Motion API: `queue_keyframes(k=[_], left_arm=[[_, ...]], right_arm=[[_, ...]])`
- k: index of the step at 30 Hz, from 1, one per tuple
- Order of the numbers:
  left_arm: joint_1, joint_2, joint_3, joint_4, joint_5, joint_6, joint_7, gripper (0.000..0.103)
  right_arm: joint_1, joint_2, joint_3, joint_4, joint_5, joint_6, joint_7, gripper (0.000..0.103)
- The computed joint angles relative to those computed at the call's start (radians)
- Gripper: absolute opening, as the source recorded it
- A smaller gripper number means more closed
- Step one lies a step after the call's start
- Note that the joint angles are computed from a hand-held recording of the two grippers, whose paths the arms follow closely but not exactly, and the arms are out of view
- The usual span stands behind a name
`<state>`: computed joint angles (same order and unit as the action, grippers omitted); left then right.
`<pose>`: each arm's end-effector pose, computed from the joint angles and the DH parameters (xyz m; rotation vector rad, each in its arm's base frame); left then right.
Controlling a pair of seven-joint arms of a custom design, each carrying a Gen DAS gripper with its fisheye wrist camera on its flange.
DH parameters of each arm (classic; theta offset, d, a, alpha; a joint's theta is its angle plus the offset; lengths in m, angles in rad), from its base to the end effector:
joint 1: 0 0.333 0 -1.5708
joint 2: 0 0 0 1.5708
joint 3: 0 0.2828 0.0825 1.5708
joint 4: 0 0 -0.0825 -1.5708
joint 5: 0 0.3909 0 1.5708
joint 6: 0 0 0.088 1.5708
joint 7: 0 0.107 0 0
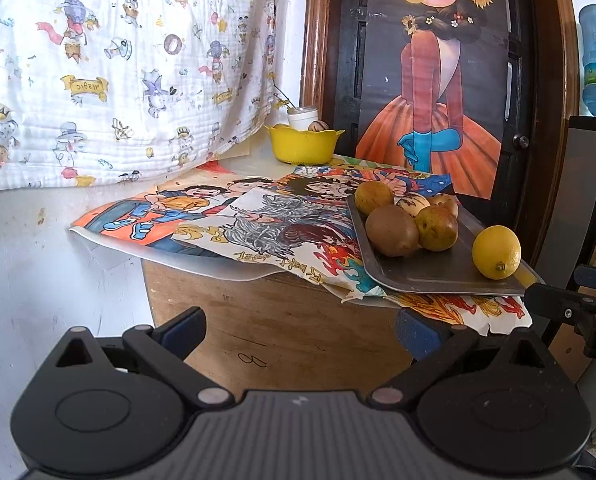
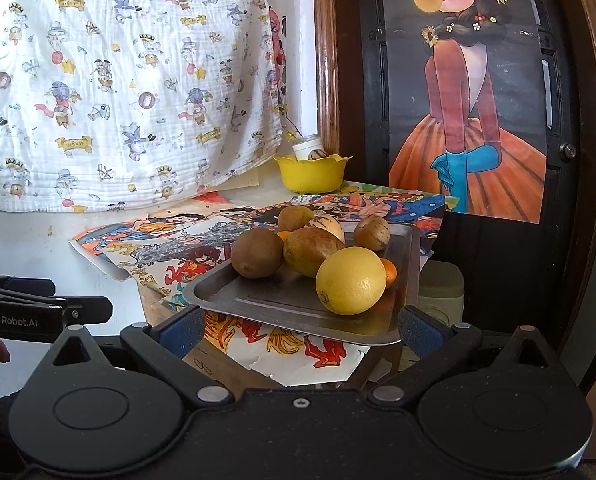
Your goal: Organize fruits
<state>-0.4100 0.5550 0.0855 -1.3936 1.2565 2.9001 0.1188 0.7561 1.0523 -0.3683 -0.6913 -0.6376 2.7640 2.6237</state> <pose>0.6739 -0.3014 0.4320 -1.5195 1.5452 -1.0380 0.6575 0.4910 0.4375 -1.5523 1.2950 -0.8960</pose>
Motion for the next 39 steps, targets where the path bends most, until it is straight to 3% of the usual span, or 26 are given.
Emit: queue_keyframes(k=[39], left_arm=[[0.002,-0.002,0.000,-0.014,-0.004,0.004,0.007,0.102]], right_arm=[[0.001,-0.002,0.001,-0.001,0.001,-0.003,-0.001,0.102]])
